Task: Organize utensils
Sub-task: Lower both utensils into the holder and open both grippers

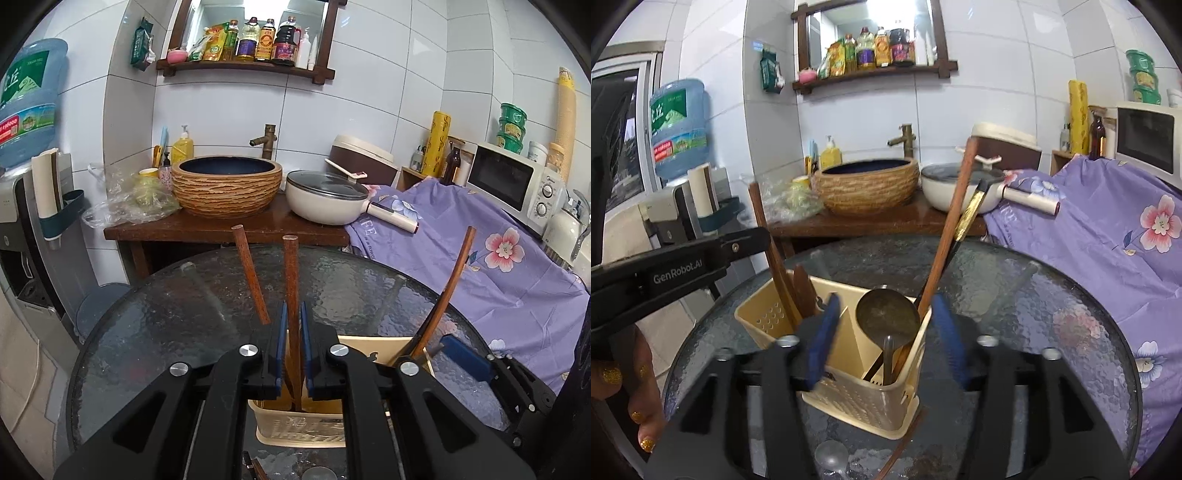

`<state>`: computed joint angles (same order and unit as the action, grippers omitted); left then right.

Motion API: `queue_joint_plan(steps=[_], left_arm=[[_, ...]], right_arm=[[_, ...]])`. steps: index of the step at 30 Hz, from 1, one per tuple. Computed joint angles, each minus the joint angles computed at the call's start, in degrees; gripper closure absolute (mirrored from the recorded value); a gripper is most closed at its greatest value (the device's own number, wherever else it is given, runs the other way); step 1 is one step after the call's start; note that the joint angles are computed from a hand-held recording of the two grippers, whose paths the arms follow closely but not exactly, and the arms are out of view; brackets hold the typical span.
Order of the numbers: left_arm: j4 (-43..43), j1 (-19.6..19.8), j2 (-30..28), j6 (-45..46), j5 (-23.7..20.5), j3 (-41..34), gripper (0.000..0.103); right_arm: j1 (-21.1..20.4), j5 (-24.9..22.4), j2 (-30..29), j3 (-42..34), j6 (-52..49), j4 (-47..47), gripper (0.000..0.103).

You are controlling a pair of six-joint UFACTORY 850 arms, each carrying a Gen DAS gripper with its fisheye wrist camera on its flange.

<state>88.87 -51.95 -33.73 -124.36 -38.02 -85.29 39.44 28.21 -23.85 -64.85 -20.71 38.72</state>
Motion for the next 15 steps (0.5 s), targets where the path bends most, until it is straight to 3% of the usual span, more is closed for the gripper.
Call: queue_joint_plan(steps=[4, 8, 11, 15], left_arm=[[3.02, -1.05, 2.11, -3.12, -2.10, 3.00, 0.056], [5.05, -2.37, 4.85, -6.51, -4.11, 7.63, 0.038], [4.34, -2.97, 6.24, -7.67, -3.39, 10.83, 0.031], [0.14, -3.03, 6.60, -5.80, -0.88, 13.37, 0.030]], right_arm=[[0.34, 1.44, 2.04, 2.52, 1.42, -1.49, 0.042], [1.27, 2.71, 4.88, 6.35, 1.48, -2.38, 0.042], [1.35, -0.21, 6.32, 8.47, 3.57, -6.09, 0.042], [1.95, -4.68, 6.18, 9.69, 2.42, -7.42, 0.042]])
